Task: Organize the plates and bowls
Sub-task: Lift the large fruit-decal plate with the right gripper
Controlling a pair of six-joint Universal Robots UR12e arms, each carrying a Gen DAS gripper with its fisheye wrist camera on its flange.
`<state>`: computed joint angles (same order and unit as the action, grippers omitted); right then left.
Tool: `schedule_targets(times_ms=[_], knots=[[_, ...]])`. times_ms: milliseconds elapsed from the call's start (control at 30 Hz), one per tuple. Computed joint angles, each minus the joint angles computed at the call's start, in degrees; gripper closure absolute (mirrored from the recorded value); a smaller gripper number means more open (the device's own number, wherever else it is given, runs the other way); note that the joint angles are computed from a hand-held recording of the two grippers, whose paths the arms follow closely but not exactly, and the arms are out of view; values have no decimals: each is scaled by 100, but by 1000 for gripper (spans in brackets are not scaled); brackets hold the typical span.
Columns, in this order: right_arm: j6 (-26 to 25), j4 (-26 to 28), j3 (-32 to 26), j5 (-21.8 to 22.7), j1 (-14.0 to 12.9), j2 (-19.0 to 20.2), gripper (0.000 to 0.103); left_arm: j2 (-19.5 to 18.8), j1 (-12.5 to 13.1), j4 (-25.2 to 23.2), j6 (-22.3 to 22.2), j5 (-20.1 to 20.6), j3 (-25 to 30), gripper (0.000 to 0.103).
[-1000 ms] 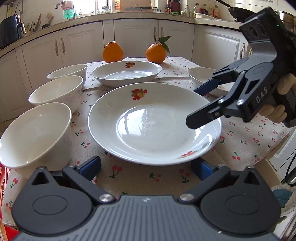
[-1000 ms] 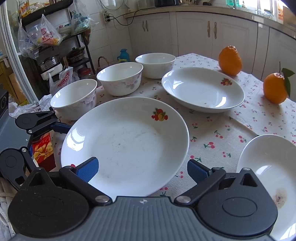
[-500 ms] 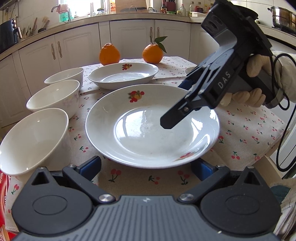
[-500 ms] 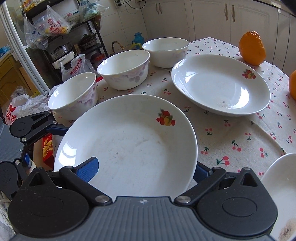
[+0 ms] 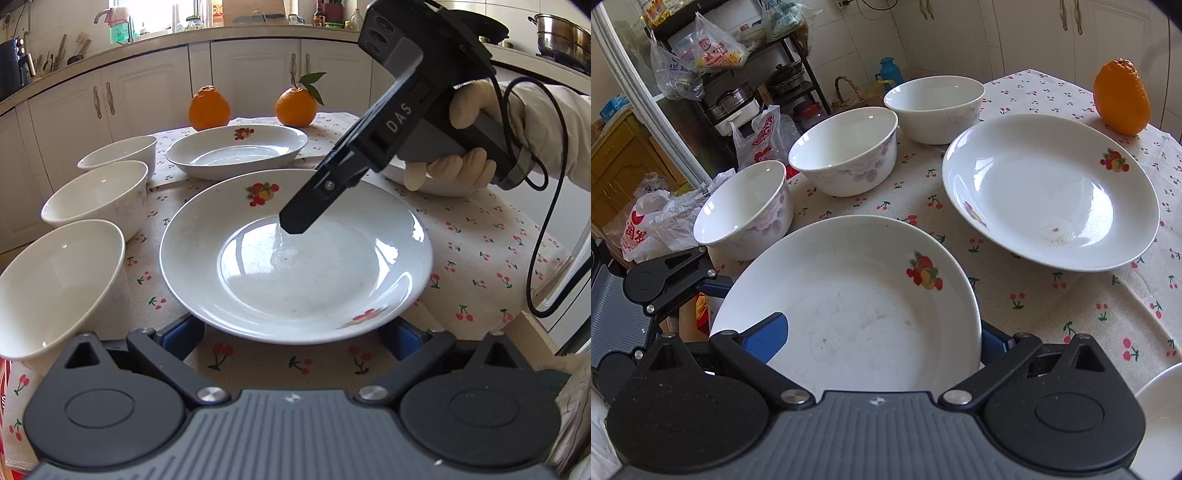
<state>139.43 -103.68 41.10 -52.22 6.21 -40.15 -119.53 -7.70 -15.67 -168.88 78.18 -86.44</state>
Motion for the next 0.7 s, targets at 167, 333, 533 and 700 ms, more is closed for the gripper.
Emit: schedule_targets(times_ms=[167,333,533,700], knots=[[-24,454,-389,153,-17,173,0,-15,-6,-28,37,-17,29,3],[-69,744,-610,159,-16,264,0,-21,8,-86,41,-61,54,3],[13,950,-755,136,-12,315,0,-27,7,-233,95,-76,116,3],[28,868,-626,112,-19,233,0,-21,2,-361,175,-84,161,4]])
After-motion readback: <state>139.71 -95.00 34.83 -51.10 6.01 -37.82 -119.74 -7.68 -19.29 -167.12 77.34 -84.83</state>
